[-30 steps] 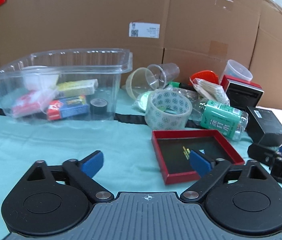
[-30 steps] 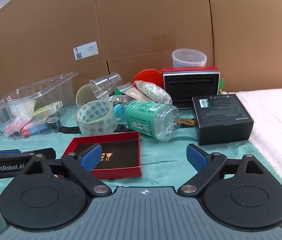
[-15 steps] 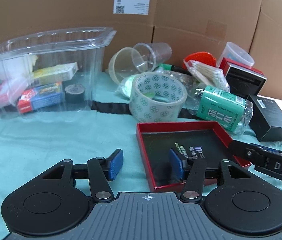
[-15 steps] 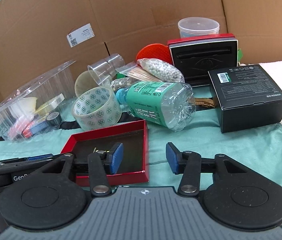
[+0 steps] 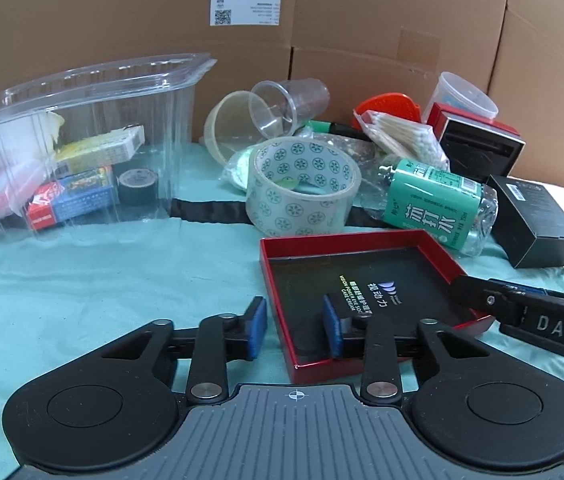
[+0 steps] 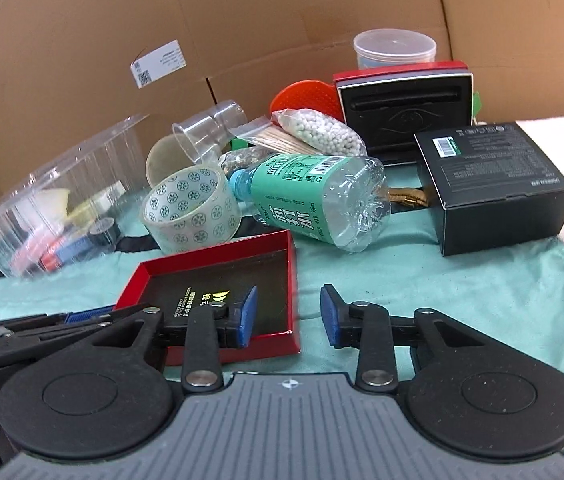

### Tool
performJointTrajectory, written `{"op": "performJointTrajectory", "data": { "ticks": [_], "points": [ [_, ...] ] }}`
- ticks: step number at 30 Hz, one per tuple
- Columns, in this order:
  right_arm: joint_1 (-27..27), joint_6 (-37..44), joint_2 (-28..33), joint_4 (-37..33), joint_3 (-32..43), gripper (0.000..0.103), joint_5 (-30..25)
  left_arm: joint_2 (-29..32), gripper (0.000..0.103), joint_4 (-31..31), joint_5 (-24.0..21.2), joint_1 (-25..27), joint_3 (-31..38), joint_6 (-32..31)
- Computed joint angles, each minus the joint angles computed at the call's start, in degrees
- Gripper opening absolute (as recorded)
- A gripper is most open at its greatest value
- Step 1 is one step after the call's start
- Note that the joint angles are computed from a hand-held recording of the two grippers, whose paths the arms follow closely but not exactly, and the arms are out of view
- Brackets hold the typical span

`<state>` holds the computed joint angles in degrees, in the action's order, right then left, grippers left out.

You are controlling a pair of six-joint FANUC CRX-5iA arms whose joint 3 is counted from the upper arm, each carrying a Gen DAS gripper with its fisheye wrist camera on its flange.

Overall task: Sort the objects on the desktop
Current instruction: 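Close the left gripper on the red tray's rim, then lift the red tray with the left gripper and carry it over the clear tub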

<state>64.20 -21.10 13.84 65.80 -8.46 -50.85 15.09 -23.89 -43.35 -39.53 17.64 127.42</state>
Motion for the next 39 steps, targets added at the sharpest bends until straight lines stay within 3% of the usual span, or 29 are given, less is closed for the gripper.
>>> {"op": "performJointTrajectory", "data": {
  "ticks": [4, 10, 21, 24, 26, 31, 39],
  "points": [
    [0.34, 3.07, 0.77, -1.75, 1.36, 0.017, -1.15, 0.06, 0.015, -0.30, 0.00, -0.11, 0.09, 0.52],
    [0.31, 4.75, 0.99, -2.51, 1.61, 0.015, -1.22, 0.61, 0.010, -3.76, -1.26, -1.33, 1.17, 2.09],
    [1.11, 6.77, 1.75, -3.99, 3.05, 0.015, -3.05, 3.53, 0.010, -8.84, -9.11, -4.31, 6.78, 2.05],
    [1.16, 7.00, 1.90, -4.15, 3.28, 0.015, -3.30, 3.99, 0.005, -9.72, -10.73, -4.83, 7.76, 2.78],
    [1.14, 6.03, 1.58, -3.47, 2.66, 0.014, -3.01, 3.74, 0.000, -10.37, -10.80, -4.95, 7.44, 4.03],
    [1.33, 3.96, 0.67, -1.48, 0.99, 0.009, -2.11, 1.77, 0.000, -10.61, -8.31, -4.39, 4.78, 6.89],
    [2.67, 3.64, 0.28, -0.13, 0.79, 0.009, -3.02, -0.41, 0.000, -15.91, -8.69, -6.61, 3.64, 9.66]
  ]
}}
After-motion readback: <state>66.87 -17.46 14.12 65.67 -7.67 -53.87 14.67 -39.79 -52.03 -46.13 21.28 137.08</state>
